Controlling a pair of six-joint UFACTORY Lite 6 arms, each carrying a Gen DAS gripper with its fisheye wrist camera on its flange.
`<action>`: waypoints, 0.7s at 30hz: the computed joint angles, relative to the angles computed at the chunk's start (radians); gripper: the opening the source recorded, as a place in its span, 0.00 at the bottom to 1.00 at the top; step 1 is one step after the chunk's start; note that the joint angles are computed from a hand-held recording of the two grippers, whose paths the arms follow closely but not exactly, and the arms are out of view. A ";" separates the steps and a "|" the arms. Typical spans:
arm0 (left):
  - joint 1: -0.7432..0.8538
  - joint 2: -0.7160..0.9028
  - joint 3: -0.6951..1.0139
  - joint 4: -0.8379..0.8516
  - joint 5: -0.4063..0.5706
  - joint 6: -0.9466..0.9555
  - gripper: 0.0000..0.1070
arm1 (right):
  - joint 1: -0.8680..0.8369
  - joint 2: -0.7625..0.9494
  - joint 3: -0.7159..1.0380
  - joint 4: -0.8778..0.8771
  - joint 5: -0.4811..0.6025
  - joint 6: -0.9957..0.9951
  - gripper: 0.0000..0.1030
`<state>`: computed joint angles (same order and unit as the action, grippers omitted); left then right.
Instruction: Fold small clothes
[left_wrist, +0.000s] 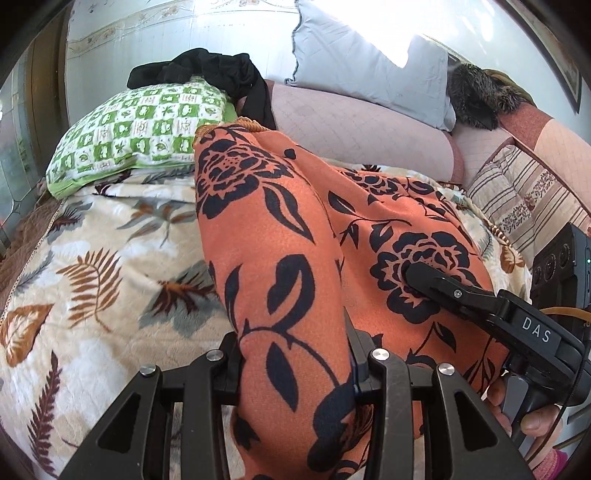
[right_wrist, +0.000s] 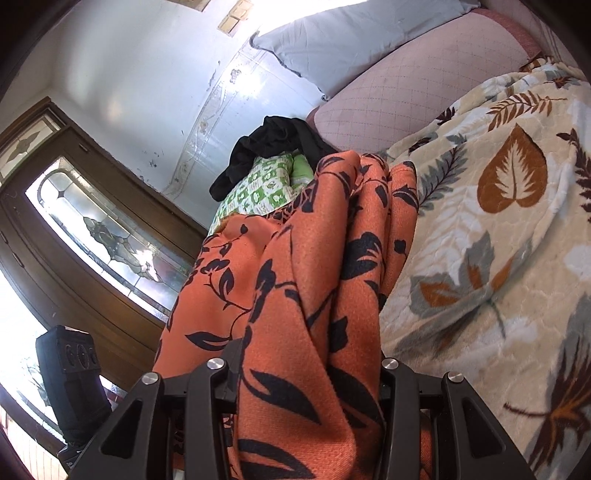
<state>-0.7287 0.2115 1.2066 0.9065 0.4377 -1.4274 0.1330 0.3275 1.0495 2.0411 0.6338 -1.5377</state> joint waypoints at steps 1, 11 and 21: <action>-0.006 -0.016 -0.025 0.012 -0.003 -0.017 0.38 | 0.005 -0.016 -0.024 0.015 -0.003 -0.013 0.43; -0.077 -0.062 -0.180 0.068 -0.012 -0.161 0.38 | 0.017 -0.107 -0.247 0.137 0.046 -0.145 0.43; -0.078 -0.073 -0.285 0.077 -0.057 -0.223 0.38 | 0.045 -0.085 -0.289 0.120 0.024 -0.128 0.43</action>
